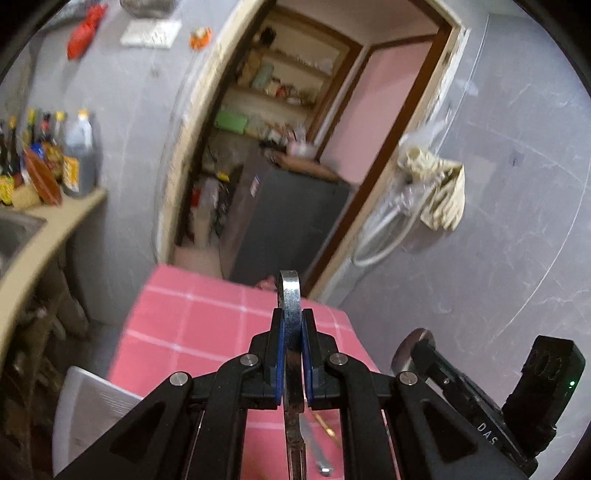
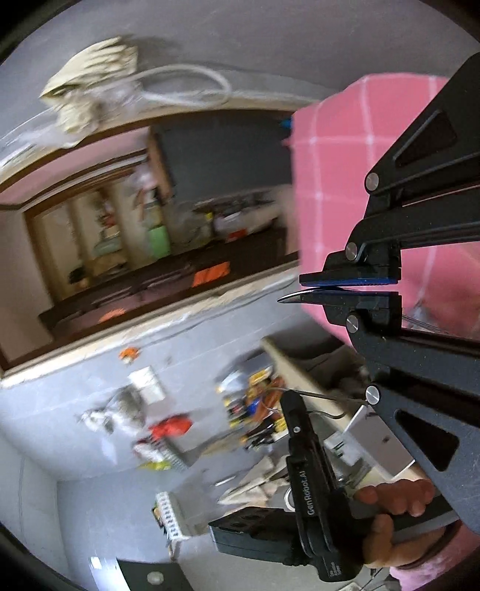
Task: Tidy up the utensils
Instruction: 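Carry both held knives over the white basket with both tools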
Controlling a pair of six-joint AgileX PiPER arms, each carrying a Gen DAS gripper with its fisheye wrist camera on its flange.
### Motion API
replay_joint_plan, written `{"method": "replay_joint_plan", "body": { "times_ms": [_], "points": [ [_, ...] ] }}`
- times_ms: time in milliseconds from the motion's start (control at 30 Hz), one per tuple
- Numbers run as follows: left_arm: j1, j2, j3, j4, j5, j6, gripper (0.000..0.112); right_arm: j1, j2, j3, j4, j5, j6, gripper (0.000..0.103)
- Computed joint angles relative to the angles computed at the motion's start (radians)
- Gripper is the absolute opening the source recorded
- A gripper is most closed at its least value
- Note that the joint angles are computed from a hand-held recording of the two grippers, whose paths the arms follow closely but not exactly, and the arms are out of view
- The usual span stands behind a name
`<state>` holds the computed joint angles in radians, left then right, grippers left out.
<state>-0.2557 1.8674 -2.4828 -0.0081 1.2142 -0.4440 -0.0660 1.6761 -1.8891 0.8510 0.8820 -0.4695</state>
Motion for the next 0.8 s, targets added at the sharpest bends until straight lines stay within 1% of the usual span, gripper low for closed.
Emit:
{"method": "replay_joint_plan", "body": {
  "times_ms": [33,100,167,200,233,267,300,400,433,467,600,667,733,800],
  "points": [
    [0.026,-0.017,0.008,-0.007,0.002,0.020,0.008,0.033,-0.009,-0.002,-0.014,-0.027,0.020,0.002],
    [0.075,-0.064,0.069,-0.029,-0.023,0.050,0.008,0.108,-0.025,-0.001,-0.038,-0.098,0.055,0.002],
    [0.138,-0.148,0.201,-0.062,-0.100,0.091,0.008,0.173,-0.043,0.034,-0.047,-0.177,0.059,0.002],
    [0.175,-0.194,0.283,-0.086,-0.153,0.116,0.008,0.220,-0.039,0.031,-0.063,-0.223,0.074,0.002],
    [0.192,-0.223,0.332,-0.100,-0.187,0.126,0.008,0.254,-0.047,0.049,-0.081,-0.261,0.085,0.002],
    [0.234,-0.266,0.420,-0.146,-0.253,0.158,0.008,0.293,-0.046,0.057,-0.117,-0.300,0.108,0.002],
    [0.261,-0.293,0.478,-0.174,-0.295,0.180,0.008,0.340,-0.035,0.057,-0.175,-0.345,0.146,0.002],
    [0.314,-0.363,0.655,-0.236,-0.425,0.251,0.008,0.436,-0.023,0.083,-0.327,-0.419,0.249,0.002],
    [0.332,-0.386,0.722,-0.268,-0.473,0.289,0.008,0.455,-0.023,0.094,-0.363,-0.428,0.268,0.002],
    [0.338,-0.399,0.761,-0.281,-0.498,0.307,0.008,0.478,-0.020,0.108,-0.417,-0.442,0.300,0.002],
    [0.354,-0.448,0.913,-0.355,-0.586,0.395,0.008,0.516,-0.030,0.174,-0.471,-0.461,0.292,0.002],
    [0.377,-0.462,0.972,-0.445,-0.605,0.470,0.008,0.519,-0.035,0.196,-0.470,-0.460,0.276,0.002],
    [0.384,-0.472,1.006,-0.478,-0.613,0.504,0.008,0.516,-0.032,0.198,-0.448,-0.444,0.257,0.002],
    [0.380,-0.484,1.030,-0.473,-0.618,0.520,0.008,0.511,-0.037,0.214,-0.430,-0.440,0.241,0.002]
  ]
}}
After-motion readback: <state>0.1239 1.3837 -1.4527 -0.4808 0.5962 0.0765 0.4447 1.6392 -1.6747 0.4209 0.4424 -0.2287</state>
